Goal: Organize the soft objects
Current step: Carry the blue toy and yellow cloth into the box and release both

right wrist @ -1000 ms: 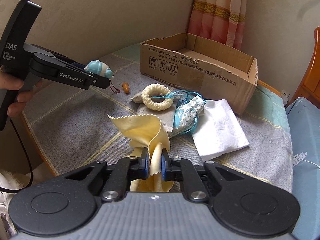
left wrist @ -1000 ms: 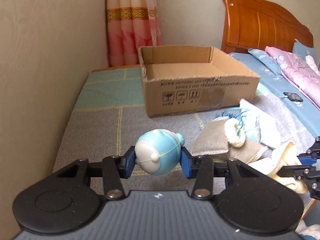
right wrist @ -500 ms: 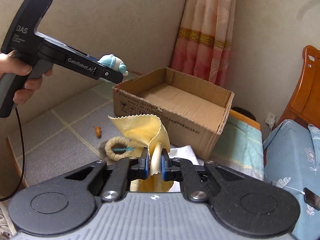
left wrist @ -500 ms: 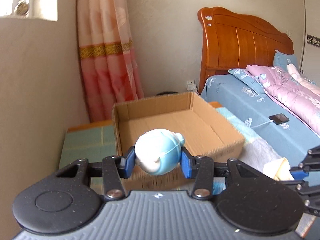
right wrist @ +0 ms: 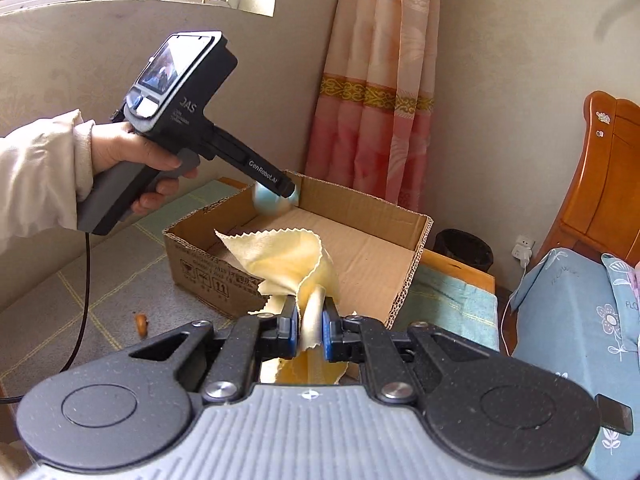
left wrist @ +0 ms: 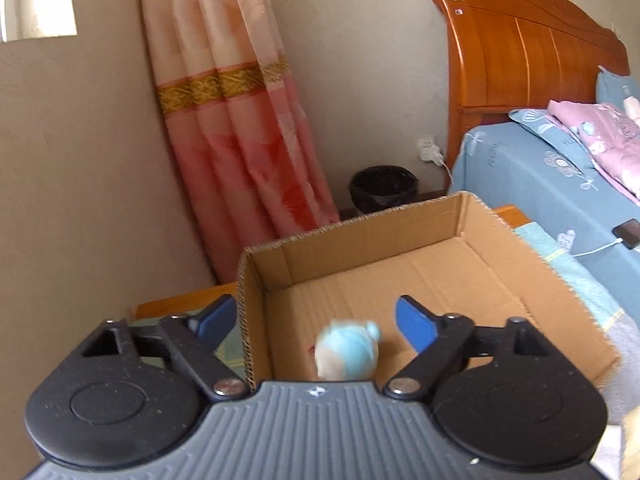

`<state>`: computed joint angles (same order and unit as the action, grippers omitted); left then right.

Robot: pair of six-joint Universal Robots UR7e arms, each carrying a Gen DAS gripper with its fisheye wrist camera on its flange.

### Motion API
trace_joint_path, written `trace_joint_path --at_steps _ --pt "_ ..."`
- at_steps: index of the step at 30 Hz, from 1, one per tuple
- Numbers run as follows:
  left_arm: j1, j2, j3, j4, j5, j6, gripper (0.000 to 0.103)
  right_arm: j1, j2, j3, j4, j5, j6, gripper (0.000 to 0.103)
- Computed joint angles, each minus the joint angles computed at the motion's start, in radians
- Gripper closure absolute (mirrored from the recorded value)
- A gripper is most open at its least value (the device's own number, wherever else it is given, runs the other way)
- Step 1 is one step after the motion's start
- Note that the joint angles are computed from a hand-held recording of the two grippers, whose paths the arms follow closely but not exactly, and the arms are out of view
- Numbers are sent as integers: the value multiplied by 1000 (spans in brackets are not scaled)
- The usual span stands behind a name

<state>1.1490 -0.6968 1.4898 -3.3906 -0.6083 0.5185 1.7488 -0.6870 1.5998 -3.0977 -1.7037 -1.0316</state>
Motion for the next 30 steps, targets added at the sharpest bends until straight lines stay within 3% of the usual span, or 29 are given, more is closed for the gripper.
trace_joint_path --at_steps 5,12,20,22,24,25,30 --pt "-35 -79 135 -35 13 -44 8 2 25 -49 29 -17 28 89" --pt "-123 -172 399 -176 106 -107 5 21 95 -167 67 -46 56 89" --pt "-195 -252 620 -143 188 -367 5 64 270 -461 158 -94 77 87" --pt "-201 -268 649 -122 195 -404 5 73 319 -556 215 -117 100 69" --pt "-205 -280 675 -107 200 -428 5 78 351 -615 247 -137 131 17" --pt "-205 -285 684 -96 201 -438 5 77 356 -623 250 -127 138 11" --pt "-200 -301 711 -87 186 -460 5 74 311 -539 213 -121 122 3"
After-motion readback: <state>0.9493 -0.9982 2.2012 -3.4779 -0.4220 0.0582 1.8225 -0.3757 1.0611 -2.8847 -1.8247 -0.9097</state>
